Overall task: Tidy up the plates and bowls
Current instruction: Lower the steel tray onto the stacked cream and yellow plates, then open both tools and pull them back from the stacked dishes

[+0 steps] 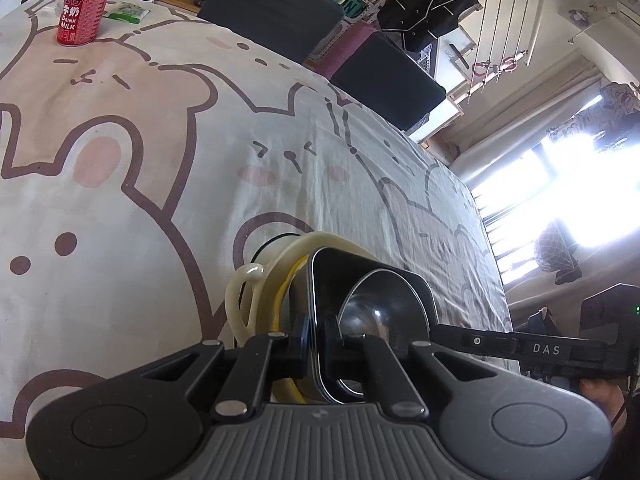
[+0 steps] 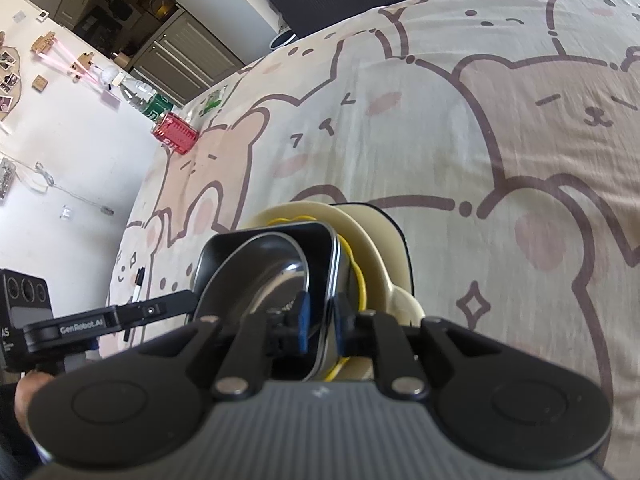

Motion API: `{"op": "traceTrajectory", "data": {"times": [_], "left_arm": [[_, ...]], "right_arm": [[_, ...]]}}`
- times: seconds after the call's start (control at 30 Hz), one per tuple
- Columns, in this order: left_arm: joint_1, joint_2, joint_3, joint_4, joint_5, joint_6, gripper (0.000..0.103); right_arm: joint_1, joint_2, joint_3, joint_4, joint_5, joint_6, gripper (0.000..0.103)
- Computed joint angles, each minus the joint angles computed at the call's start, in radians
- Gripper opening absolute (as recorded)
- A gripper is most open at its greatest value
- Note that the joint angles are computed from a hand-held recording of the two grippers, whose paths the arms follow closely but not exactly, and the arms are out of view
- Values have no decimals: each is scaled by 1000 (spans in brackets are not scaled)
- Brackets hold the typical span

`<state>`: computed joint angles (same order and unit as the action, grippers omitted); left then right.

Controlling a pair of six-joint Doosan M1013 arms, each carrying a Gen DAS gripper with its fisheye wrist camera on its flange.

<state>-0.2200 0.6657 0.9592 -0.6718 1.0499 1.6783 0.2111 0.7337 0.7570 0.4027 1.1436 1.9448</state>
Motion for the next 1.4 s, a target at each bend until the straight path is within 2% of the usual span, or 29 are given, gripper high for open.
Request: {"op": "traceTrajectory", "data": {"times": [0.1, 0.2, 0.23, 0.27, 0.3, 0.33, 0.37, 0.43, 0.47, 0.53, 0.6, 0.63, 0.8, 0.87, 1.03, 1.17, 1.3, 1.4], "left_arm": [[1, 2, -3, -3, 5, -1, 7], [-2, 3, -10, 24, 12, -18, 16], [-3, 2, -11, 37, 12, -24, 23], [-4, 1, -12, 47, 13, -29, 28], [-3, 1, -13, 46, 18, -30, 39], [-3, 0, -13, 45, 21, -30, 50], [-4, -3, -12, 51, 20, -29, 54], [-7, -13, -7, 71, 10, -24, 70], [-9, -18, -3, 77, 3, -23, 73], [-11, -29, 0, 89, -7, -26, 89], [-16, -44, 8, 112, -30, -16, 100], [-19, -53, 14, 122, -43, 0, 103], [-31, -109, 61, 172, -106, 59, 103], [-38, -131, 75, 204, -115, 71, 103], [-52, -228, 187, 177, -253, 202, 103], [-61, -298, 283, 130, -360, 266, 103], [-83, -360, 386, 182, -502, 280, 103], [-99, -390, 443, 266, -565, 249, 103]], "right_arm": [[0, 0, 1, 2, -1, 0, 18], [-3, 1, 2, 15, -4, -7, 23], [-2, 2, 0, 11, 0, -7, 24], [-1, 5, -7, 6, 10, -6, 31], [0, 9, -15, -4, 21, -4, 41], [2, 10, -20, -17, 30, -7, 47], [5, 11, -25, -32, 36, -12, 56], [8, 9, -28, -49, 41, -26, 66], [11, 3, -24, -64, 34, -34, 71], [20, -16, -5, -113, 2, -41, 80], [29, -43, 29, -167, -48, -47, 92], [32, -60, 51, -186, -78, -48, 93], [56, -147, 162, -284, -238, -24, 102], [69, -180, 201, -343, -287, 7, 102], [105, -270, 314, -515, -415, 149, 103], [143, -336, 407, -721, -503, 362, 103], [179, -382, 485, -903, -546, 531, 103], [207, -398, 526, -1040, -542, 642, 103]]}}
